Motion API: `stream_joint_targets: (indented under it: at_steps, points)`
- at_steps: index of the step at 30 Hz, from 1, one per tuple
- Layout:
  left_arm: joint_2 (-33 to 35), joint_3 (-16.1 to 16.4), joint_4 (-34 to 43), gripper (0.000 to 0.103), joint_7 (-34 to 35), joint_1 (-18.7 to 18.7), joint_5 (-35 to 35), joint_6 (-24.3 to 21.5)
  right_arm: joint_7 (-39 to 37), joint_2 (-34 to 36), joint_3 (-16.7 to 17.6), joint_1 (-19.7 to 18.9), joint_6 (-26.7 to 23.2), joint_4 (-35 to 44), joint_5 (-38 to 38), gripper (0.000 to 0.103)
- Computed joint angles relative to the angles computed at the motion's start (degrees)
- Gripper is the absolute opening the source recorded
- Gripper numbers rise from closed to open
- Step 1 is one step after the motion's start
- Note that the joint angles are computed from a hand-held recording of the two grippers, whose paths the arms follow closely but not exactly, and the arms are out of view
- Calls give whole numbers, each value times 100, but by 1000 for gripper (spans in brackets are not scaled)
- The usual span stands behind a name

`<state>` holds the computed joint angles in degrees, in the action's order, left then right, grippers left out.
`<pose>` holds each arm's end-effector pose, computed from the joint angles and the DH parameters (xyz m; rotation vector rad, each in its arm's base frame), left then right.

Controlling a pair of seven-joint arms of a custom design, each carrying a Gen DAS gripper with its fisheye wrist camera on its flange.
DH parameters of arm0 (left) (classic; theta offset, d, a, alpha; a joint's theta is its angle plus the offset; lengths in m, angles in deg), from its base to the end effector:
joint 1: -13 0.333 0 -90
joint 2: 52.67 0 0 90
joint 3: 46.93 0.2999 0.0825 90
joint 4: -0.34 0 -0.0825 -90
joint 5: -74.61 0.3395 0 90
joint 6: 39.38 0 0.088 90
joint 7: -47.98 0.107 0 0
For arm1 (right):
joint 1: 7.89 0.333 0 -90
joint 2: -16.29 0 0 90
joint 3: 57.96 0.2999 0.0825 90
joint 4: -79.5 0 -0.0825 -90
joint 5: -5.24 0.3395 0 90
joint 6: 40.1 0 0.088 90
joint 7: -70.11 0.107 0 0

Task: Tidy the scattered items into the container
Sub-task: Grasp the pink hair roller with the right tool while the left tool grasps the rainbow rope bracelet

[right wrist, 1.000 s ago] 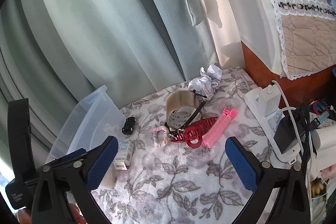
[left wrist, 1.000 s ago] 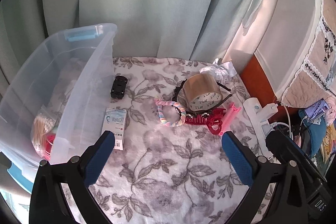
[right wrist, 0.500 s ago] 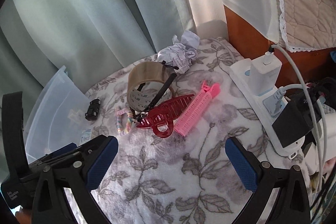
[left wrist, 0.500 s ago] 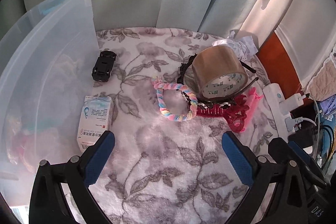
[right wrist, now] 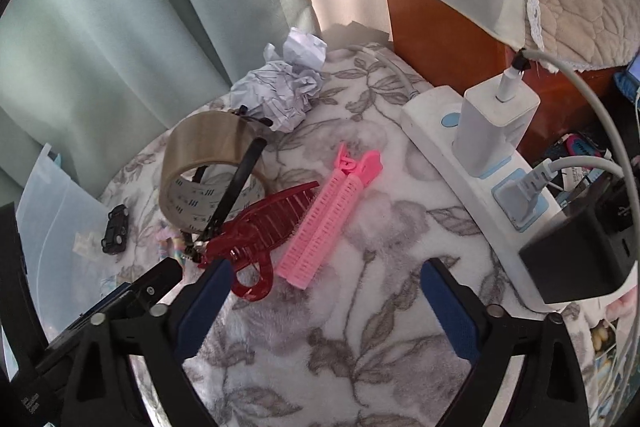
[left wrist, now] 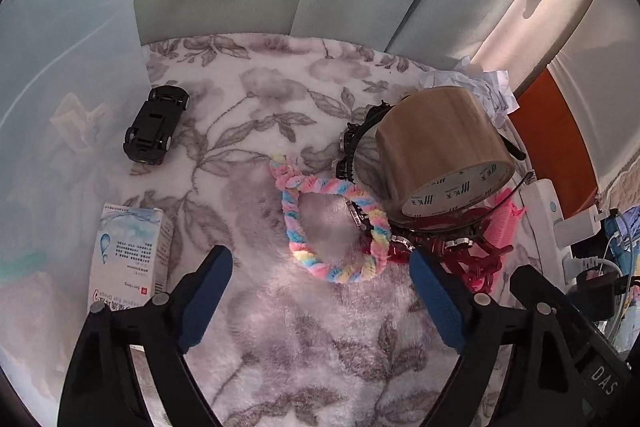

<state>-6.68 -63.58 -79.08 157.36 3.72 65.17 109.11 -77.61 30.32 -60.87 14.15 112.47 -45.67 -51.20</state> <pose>0.6720 -0.2614 0.3038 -1.4737 2.5936 -0.7869 0.4999 0.1994 0.3086 -0.8077 2.5397 -0.5573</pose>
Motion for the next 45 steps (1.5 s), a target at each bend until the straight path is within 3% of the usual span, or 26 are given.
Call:
stream_joint_targets:
  at_steps: [6,9,14,17,23,27,30,34,37,40,45]
  points:
    - [243,-66,334,85,44,26,-93,-259,345,168,-178,-2,266,24,-168,88]
    - [287,-92,374,84,48,42,-165,-282,147,161,-147,5,75,126,-119,85]
    - [399,-233,507,77,267,114,-318,-343,483,128,-209,27,193,153,-556,60]
    - [433,-336,513,70,481,174,-447,-332,422,42,-131,15,-126,166,-479,46]
    - [489,-372,563,65,663,166,-583,-318,-45,283,-108,-241,294,256,-191,44]
    - [471,-275,534,59,787,131,-514,-260,99,434,-348,-203,786,200,-183,43]
    - [519,-225,618,58,712,151,-531,-300,-264,578,-377,-187,738,377,37,43]
    - [535,-60,693,58,531,45,-372,-187,-706,761,-471,-150,719,555,526,42]
    - [730,-2,1063,60,320,-46,-258,-424,-997,842,-525,-45,557,705,734,42]
    - [922,106,1431,68,122,-198,-76,-634,-992,779,-653,40,709,573,691,39]
    - [921,79,1423,69,31,-182,-5,-585,-882,710,-752,100,917,449,672,37]
